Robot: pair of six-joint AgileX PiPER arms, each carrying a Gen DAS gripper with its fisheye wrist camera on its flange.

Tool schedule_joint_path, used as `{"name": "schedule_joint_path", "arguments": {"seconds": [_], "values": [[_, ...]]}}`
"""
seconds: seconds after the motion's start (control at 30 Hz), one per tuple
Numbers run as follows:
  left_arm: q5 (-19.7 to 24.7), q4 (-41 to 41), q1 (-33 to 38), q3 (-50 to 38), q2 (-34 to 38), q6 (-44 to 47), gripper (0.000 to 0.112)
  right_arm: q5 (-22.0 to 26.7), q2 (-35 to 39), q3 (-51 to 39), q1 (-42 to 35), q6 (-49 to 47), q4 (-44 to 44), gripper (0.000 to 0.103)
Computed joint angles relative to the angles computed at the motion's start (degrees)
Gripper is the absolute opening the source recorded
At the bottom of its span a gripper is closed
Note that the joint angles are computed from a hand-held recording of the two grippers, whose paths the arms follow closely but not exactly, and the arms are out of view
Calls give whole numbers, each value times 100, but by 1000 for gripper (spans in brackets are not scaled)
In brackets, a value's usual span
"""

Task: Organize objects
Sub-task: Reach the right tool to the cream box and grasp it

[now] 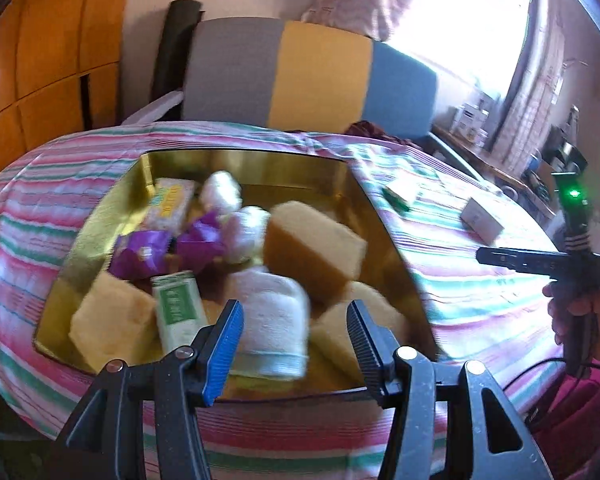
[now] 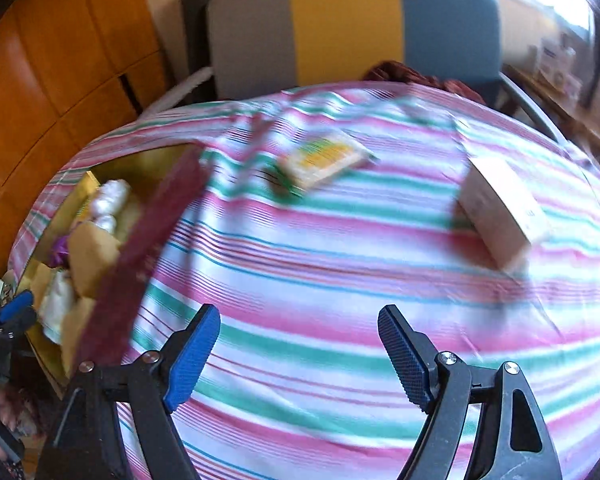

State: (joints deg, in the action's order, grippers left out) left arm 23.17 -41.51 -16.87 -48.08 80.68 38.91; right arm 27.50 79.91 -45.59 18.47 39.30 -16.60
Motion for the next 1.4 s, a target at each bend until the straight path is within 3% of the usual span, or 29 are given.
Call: {"name": "schedule_joint_path", "arguments": {"seconds": [0.23,0.43,0.57,0.87,0.93,1.1,1.3,1.4], "values": [[53,437,-940,-108,-67,-325,54,225,-222,341,-1194,-1222,604,85],[302,565,-1491,-265,31,-428,54,-278,-366,189,-2414,-2207,926,90],[388,827,-1798,-375,83,-668,54,-443,128,-342,-2875,-2644,1041,92],[547,1458,-2135,-712,255,-1273,54,-593,1307,-1177,-3128,-3392,1410,92],[601,1524,-2162,-815,329,-1336,54,-591,1468,-1249,-3163,-3662,1730,89],[740,1744,-2238,-1218,615,-1589,54,-516,1541,-1179,-3282,-4780,2840,54],[1230,1865,-2338,-2353,1308,-1824,55,-61,1165,-902,-3300,-4352,2943,53],[1495,2740,-2565,-3435,2004,-2592,61,139,878,-635,-3317,-3821,2964,53]]}}
